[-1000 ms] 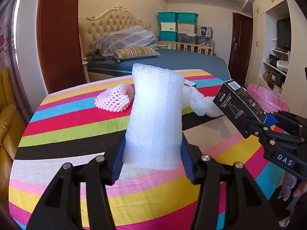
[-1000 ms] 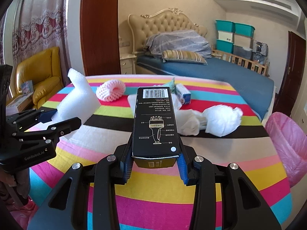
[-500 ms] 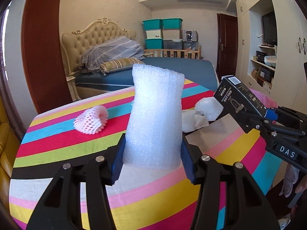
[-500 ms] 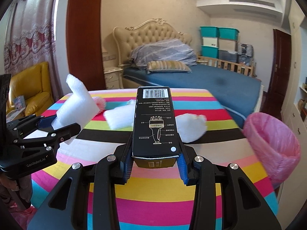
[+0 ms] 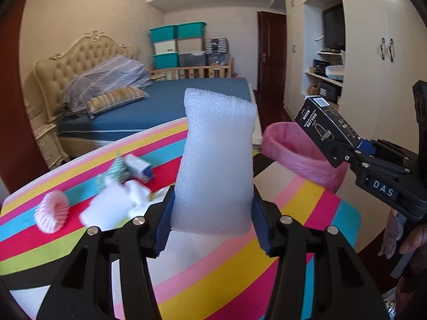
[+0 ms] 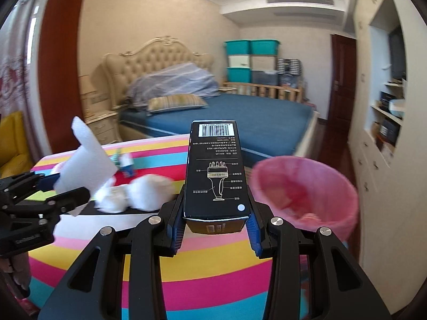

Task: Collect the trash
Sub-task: 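Carry the black box and foam sheet to the wastebasket and release both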

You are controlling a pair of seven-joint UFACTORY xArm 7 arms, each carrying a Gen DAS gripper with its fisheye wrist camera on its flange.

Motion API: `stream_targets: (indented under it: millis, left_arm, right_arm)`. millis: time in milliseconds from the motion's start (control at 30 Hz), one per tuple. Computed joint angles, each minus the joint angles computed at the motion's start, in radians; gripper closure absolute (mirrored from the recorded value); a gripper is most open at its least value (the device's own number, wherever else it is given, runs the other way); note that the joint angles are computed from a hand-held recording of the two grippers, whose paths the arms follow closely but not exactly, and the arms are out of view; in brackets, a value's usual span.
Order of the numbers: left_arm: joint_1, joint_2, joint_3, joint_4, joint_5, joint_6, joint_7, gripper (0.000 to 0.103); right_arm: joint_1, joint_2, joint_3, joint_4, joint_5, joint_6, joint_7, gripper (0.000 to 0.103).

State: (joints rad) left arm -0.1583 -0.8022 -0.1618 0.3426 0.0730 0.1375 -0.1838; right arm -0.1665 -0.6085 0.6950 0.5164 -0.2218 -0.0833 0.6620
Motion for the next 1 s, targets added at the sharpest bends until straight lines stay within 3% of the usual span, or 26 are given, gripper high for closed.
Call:
stream_targets:
  millis: [200,267,367,500,700,800,867,900,933,1000]
  left_arm:
    - [-0.047,0.312,-0.038,0.226,-0.017,-0.033,-0.024,0.051]
    - [-0.097,0.433,-0.017,0.328,-0.041,-0.023,-0.003,0.051]
    - [-0.035,0.577,-0.09,0.469,0.043,0.008,-0.081,0.051]
    - [-0.083,0.761,-0.08,0.662,0.092,0.049,-0.146,0.051]
    - [-0.194,0.947,-0.017,0.871,0.226,0.113,-0.251,0.051]
    - [-0.241,1.024,0.015,0.96,0.22,0.144,-0.261,0.051]
    - [-0.248,1.052,0.019,0.982,0.159,0.135,-0.221,0.05]
    - [-0.21,1.036,-0.012,0.955,0.104,0.13,-0.169,0.047]
    - [-0.203,1.043,-0.018,0.961,0.068,0.13,-0.141,0.036]
    - [-0.241,1.039,0.032,0.953,0.105,0.114,-0.19,0.025]
  right_arm:
    - [-0.002,0.066,-0.15,-0.006,-0.005,0.001,-0.069,0.065]
    - [-0.016,0.094,-0.173,0.004,-0.003,0.001,-0.088,0.065]
    - [-0.048,0.147,-0.203,0.025,-0.004,0.005,-0.121,0.064]
    - [-0.131,0.228,-0.19,0.062,-0.012,-0.006,-0.139,0.064]
    - [-0.108,0.318,-0.26,0.083,0.013,-0.035,-0.186,0.064]
    - [-0.081,0.345,-0.301,0.09,0.038,-0.052,-0.217,0.063]
    - [-0.051,0.367,-0.337,0.098,0.058,-0.074,-0.241,0.062]
    - [-0.016,0.381,-0.374,0.103,0.066,-0.086,-0.258,0.057]
    - [-0.017,0.392,-0.375,0.112,0.074,-0.09,-0.272,0.046]
    - [-0.105,0.387,-0.292,0.114,0.11,-0.097,-0.289,0.04]
